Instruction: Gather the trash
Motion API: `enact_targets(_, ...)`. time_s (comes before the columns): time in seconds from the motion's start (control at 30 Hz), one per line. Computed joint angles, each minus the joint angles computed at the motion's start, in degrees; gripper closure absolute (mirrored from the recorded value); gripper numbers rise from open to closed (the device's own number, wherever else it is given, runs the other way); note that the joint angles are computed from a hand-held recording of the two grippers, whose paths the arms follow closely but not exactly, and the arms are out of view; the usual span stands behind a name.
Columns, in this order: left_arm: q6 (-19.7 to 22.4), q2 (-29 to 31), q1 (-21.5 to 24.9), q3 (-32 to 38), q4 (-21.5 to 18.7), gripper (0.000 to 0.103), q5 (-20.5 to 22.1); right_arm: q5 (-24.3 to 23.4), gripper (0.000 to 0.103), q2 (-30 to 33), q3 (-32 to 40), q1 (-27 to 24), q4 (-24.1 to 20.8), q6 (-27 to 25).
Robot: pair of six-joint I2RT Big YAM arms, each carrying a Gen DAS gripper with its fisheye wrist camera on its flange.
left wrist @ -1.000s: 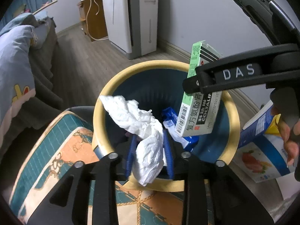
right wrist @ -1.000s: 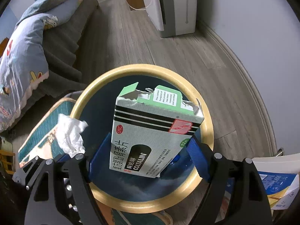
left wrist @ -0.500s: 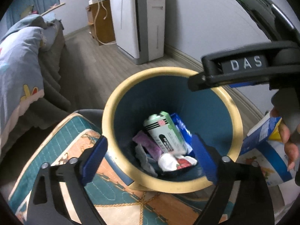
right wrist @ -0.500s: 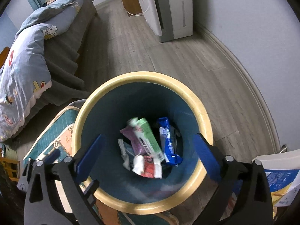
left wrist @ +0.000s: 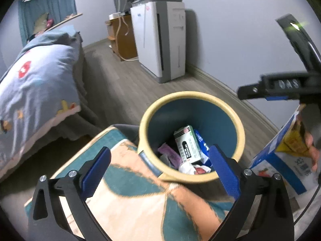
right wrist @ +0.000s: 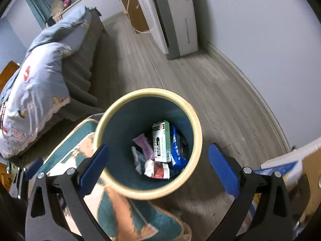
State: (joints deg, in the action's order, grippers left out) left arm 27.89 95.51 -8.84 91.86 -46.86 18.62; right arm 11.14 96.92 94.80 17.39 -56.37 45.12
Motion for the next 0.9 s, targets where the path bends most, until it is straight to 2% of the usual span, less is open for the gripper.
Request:
enact_targets(0.1,-1.72,-2.74,0.93,-0.70,-1.16,0.005,-0.52,3.84,0.006,-1.87,-0.45,2.56,-1.98,-0.22)
enact_targets(0.23,-3.14,-5.27,2.38,-1.61,-4.06,0.005,1.26,8.84,0.006,-3.19,-0.64,5.26,-5.46,0.23)
enact_targets(0.3,-4.82,-6.17,2.72,-2.28,-4.88,0.005,-0.42,10.48,0.006,-3.74,-0.96,6.27,-7.22,1.04)
enact_targets(0.43,-6.64,-5.28,2.55,-0.65,-8.33,0.005,-3.41,10.43,0.006,-6.06,-3.26,7.07,-6.05,3.02)
enact_targets(0.5,-7.48,-5.23,2.50,-0.51,-8.50,0.005,-4.27,10.93,0.006,-6.51,-3.69,7.38,-5.66,4.06)
enact_targets(0.6,-7.94,-5.97,2.26,-1.77,-5.16,0.005,-5.70,11.78,0.006,-5.92,-2.94,7.54,-6.12,4.49)
enact_targets(0.7,-5.69,-5.99,1.35,-2.18,-3.25,0.005,-8.09,11.90,0.006,-5.09,-2.00,7.58,-6.55,3.91)
enact_targets(0.8,-4.69,-4.53,0.87,-0.28,-5.63,0.005,-9.43,11.91,0.006,-4.43,-1.37,7.47,-7.32,4.76)
enact_targets(0.9,-6.19,-1.99,1.48,3.43,-10.70,0.005,-6.56,11.08,0.006,-3.82,-0.73,7.21,-7.88,6.09)
